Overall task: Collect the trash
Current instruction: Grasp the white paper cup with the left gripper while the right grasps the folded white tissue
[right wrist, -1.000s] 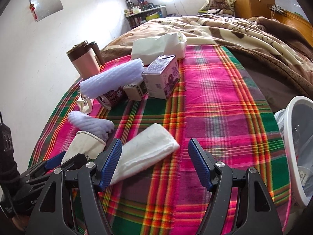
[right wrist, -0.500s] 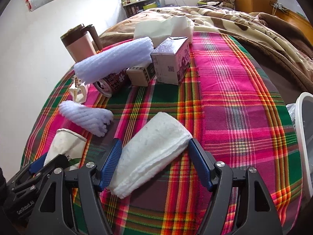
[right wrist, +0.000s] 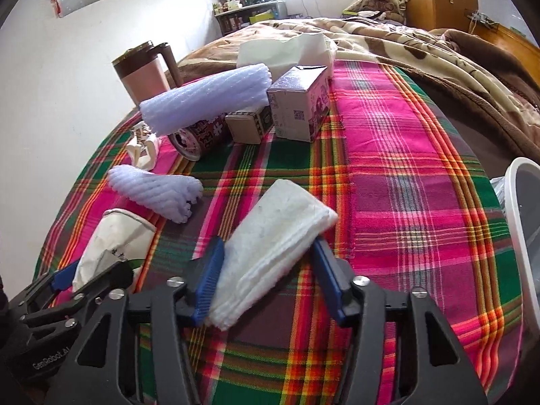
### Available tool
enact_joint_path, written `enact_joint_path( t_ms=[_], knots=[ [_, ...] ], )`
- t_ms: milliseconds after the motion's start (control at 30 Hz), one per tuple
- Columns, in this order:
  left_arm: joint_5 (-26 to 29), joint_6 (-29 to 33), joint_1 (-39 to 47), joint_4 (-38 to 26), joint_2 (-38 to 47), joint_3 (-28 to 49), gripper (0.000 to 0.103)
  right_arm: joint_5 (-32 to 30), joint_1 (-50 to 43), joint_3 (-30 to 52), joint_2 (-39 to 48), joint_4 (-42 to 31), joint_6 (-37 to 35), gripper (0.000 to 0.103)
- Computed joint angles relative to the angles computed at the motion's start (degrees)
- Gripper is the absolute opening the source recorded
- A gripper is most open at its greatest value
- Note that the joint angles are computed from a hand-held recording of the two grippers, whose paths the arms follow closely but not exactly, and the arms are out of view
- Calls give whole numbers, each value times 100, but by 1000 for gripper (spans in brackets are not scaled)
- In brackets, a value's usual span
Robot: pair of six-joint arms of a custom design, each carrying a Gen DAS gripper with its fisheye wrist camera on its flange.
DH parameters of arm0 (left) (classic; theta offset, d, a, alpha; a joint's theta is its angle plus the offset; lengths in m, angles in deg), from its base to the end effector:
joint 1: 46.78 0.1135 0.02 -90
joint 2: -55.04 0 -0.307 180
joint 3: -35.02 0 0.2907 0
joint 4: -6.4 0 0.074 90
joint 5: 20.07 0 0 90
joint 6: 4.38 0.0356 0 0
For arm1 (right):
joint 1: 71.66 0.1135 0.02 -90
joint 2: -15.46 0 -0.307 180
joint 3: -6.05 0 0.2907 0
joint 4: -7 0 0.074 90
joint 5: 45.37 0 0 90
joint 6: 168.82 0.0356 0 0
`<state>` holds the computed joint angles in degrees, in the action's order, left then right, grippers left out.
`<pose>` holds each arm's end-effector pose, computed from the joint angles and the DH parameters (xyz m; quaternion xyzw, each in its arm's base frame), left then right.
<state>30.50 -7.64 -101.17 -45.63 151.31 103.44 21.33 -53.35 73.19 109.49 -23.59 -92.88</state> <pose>0.2096 -0.2538 0.1829 -0.3401 0.8744 0.0139 0.3459 0.3356 0.1259 0.1983 -0.3164 0.8872 0.2039 0.2669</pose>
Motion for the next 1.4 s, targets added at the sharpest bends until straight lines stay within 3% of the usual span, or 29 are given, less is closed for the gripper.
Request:
enact_joint_path(
  t_ms=[100, 167, 267, 933, 1400],
  knots=[
    [-8, 39, -34, 84, -51, -40, 68, -126, -46, -83, -85, 62, -30, 36],
    [-21, 56, -60, 181, -124, -103, 54, -227, -97, -119, -120, 94, -40, 31],
    [-43, 26, -91, 222, -127, -114, 50, -357, -185, -190, -190, 168, -45, 27],
    [-542, -35, -489, -311, 206, 668, 46, -986, -868, -461, -652, 211, -209, 25],
    [-864, 836, -593, -434, 739, 1774, 46, -1492, -1703, -274, -760, -37, -401, 25]
  ],
)
